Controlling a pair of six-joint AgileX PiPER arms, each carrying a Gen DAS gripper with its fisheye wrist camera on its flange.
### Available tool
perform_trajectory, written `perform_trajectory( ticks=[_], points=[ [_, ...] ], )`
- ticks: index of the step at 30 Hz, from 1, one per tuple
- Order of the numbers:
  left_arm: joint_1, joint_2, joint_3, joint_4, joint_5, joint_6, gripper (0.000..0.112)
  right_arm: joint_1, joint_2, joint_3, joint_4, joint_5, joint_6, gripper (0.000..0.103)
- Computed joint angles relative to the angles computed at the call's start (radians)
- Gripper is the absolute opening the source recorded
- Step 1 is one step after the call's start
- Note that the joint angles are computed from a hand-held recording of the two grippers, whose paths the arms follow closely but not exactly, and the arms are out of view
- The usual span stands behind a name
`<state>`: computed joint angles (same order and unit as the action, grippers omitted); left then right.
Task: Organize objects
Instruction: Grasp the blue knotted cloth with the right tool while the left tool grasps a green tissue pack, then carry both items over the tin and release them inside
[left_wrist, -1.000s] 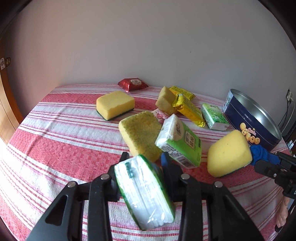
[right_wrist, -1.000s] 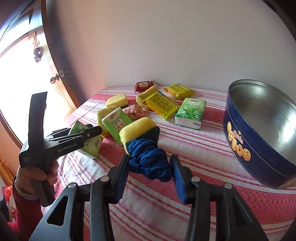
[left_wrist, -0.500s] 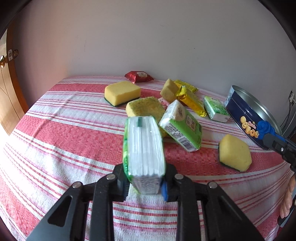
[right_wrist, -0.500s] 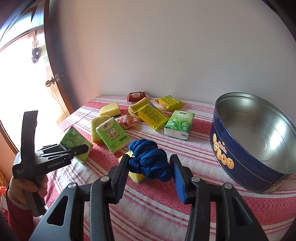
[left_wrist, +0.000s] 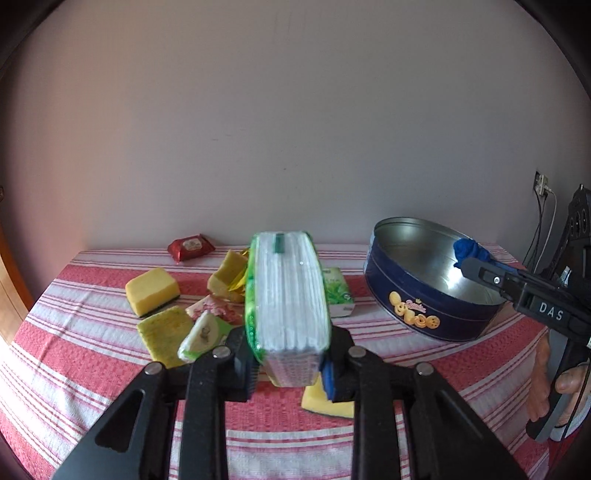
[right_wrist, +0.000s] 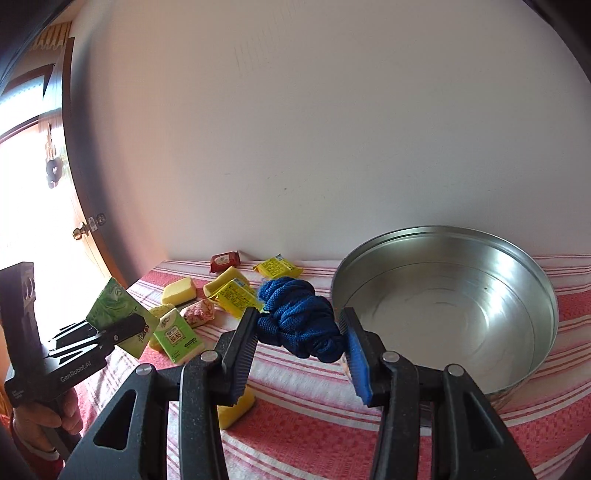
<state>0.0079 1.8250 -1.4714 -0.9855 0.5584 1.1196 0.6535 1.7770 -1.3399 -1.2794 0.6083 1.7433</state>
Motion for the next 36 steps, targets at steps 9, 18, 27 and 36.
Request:
perform_trajectory(
  ticks=[9, 18, 27, 36],
  points=[
    [-0.275, 0.152, -0.225, 0.183, -0.016, -0.269, 0.025, -0.112, -0.074, 0.139, -0.036, 0.150, 0.039, 0.048],
    [-0.431, 0.342, -0.524, 0.440, 0.053, -0.582, 0.025, -0.196, -0.019, 0.105, 0.053, 0.156, -0.077, 0.048],
    [-0.452, 0.433, -0.642, 0.538, 0.127, -0.678, 0.026, -0.207, 0.006, 0.079, 0.093, 0.162, -0.094, 0.049],
    [-0.445, 0.270, -0.377, 0.597, -0.112, -0.825, 0.100, -0.205, -0.047, 0.170, -0.089, 0.202, 0.210, 0.082]
  ],
)
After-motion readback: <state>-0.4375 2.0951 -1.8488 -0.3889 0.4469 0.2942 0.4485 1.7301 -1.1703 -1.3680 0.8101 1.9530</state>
